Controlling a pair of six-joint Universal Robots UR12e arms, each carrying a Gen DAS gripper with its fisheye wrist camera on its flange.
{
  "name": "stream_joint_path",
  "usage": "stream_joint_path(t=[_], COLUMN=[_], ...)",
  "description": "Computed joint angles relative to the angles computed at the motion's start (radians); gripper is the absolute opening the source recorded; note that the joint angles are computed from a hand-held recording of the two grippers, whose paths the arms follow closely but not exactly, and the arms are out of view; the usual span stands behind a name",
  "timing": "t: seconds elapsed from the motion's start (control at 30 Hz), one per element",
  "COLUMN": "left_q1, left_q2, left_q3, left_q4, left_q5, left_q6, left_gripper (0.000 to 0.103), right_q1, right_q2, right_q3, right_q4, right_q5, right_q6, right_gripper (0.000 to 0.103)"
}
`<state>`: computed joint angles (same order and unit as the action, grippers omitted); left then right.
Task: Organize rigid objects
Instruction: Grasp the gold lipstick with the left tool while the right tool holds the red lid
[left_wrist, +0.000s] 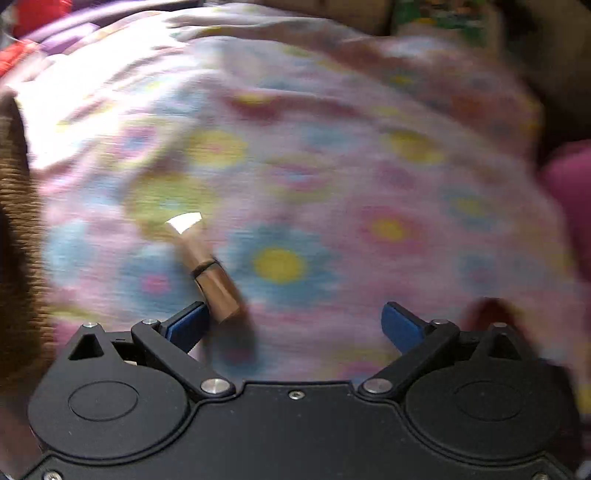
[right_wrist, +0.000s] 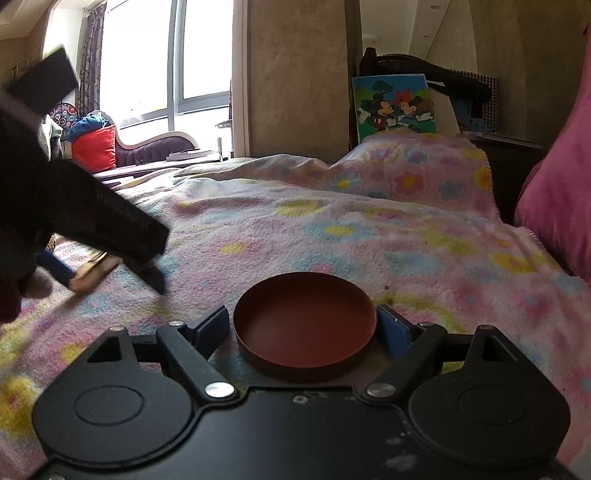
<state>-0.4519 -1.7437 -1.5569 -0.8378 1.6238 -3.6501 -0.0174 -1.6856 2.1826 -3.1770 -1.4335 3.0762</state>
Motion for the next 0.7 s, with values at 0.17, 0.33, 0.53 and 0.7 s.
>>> stream_joint_path(t=[0.17, 0.33, 0.53, 0.7], left_q1=[0.007, 0.027, 0.011, -0.014], left_q2=[0.021, 0.018, 0.000, -0.022], left_q3=[-0.007, 0.032, 0.055, 0.068], left_q4=[0.070, 0.016, -0.075, -0.119], left_q5=[0.040, 0.072, 0.153, 0.209], left_q6=[0.074, 0.168, 0.247, 0.167], left_gripper=[0.095, 0.095, 0.096, 0.096], right_q1=[0.000, 0.000, 0.001, -0.001], right_q2=[-0.001, 0.000, -0.001, -0.001], right_q3=[0.000, 0.000, 0.000, 0.001], right_q4=[0.001, 0.001, 0.001, 0.000], right_q5=[0.000, -0.001, -0.003, -0.002], right_q6=[0.000, -0.002, -0.003, -0.005], right_gripper=[0.086, 0.086, 0.086, 0.086])
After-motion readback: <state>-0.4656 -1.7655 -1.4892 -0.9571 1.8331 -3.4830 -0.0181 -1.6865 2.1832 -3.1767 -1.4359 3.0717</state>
